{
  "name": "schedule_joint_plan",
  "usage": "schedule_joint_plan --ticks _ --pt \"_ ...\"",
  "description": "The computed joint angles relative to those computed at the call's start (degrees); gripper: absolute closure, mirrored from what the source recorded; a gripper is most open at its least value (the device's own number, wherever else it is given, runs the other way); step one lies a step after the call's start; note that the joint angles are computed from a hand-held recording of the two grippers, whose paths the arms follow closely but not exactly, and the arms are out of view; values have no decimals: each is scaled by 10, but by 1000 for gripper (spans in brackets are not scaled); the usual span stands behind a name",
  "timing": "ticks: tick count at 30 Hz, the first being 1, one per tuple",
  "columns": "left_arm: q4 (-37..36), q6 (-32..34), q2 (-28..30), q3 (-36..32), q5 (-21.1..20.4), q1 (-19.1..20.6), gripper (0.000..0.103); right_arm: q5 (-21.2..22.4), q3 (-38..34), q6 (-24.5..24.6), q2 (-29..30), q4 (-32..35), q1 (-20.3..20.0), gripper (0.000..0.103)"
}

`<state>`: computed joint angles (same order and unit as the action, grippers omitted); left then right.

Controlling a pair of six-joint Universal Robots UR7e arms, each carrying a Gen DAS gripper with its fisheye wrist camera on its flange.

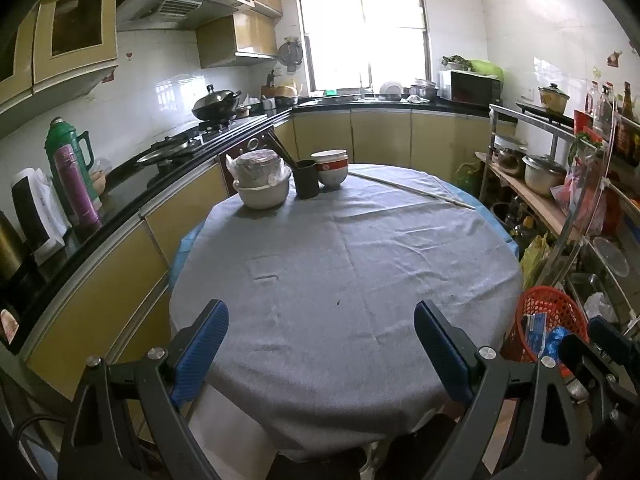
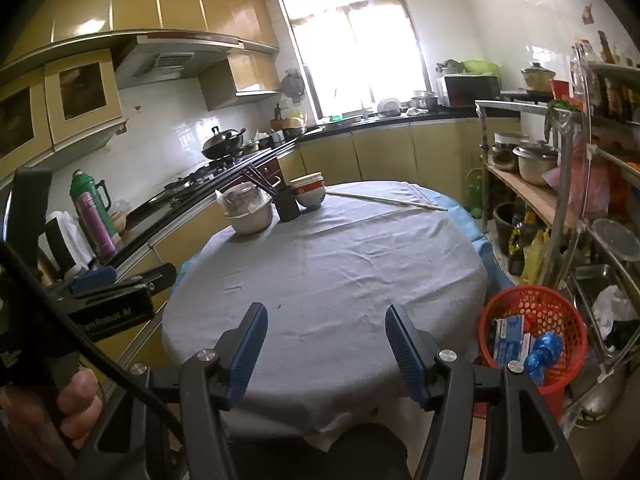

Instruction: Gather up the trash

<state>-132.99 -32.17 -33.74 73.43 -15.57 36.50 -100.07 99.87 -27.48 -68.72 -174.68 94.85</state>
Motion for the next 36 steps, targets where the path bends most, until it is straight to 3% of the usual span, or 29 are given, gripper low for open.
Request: schedule_joint_plan --ticks 17,36 --pt "-8 -48 -61 78 36 -13 9 -19 7 -20 6 -18 37 38" --pt "74 -108 -59 51 27 1 9 -1 -25 -20 30 -3 35 38"
